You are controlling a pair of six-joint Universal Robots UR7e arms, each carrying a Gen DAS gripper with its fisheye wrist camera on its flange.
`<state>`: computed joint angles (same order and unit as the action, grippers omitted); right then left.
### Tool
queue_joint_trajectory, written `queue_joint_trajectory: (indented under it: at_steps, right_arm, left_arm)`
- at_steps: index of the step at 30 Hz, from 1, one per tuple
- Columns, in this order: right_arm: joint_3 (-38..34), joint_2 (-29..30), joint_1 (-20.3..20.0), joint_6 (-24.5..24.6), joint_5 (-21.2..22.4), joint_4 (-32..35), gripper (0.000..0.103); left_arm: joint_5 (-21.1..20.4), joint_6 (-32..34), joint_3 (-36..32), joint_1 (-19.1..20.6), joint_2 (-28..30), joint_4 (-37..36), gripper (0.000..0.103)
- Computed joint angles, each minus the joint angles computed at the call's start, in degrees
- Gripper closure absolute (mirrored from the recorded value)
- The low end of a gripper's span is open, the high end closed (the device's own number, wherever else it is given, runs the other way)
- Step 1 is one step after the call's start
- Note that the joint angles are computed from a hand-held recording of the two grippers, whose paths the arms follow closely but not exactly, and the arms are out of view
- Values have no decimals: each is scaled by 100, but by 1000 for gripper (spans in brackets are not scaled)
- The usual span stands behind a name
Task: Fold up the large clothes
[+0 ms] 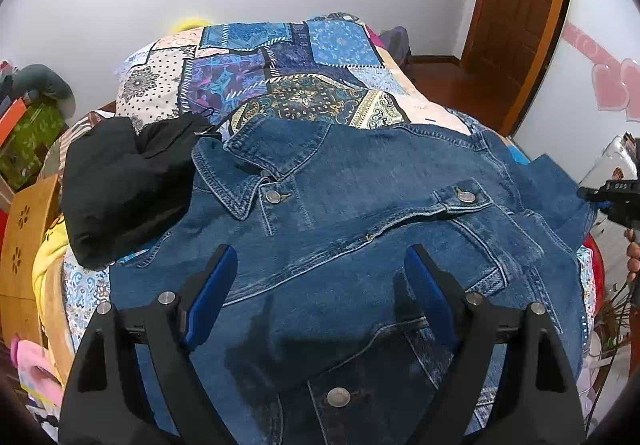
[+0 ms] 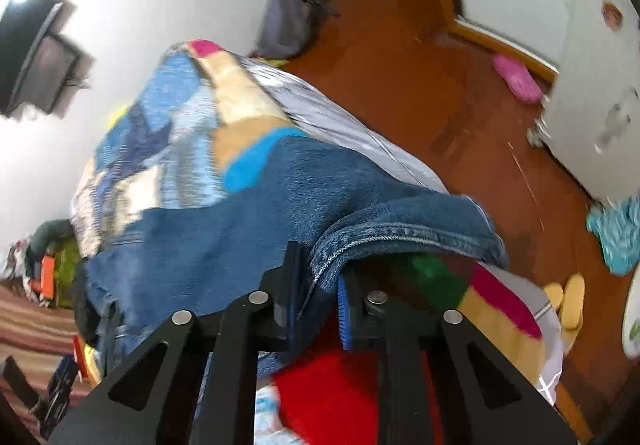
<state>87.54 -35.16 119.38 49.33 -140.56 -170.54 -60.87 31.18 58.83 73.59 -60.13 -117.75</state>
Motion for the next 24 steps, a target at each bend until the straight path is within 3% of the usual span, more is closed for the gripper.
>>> queue_joint_trajectory:
  at_steps: [6, 7, 12, 17, 24]
  right_arm:
    - [-983, 472, 493, -1578, -150, -426, 92]
    - [-1281, 637, 599, -1998, -102, -488, 92]
    - [-2283, 1216, 834, -2996, 502, -197, 92]
    - [-3225, 1868, 781, -3255, 1288, 670, 92]
    - [-4133, 2569, 576, -2966, 1521, 2321, 92]
  left_arm:
    - [-65, -24, -15, 30, -83, 7, 18]
    - [-64, -16, 3, 28, -106, -6, 18]
    - [-85, 15, 124, 13, -240, -119, 18]
    - [-110, 20, 232, -10, -346, -146, 18]
    - [-131, 123, 427, -33, -504, -230, 18]
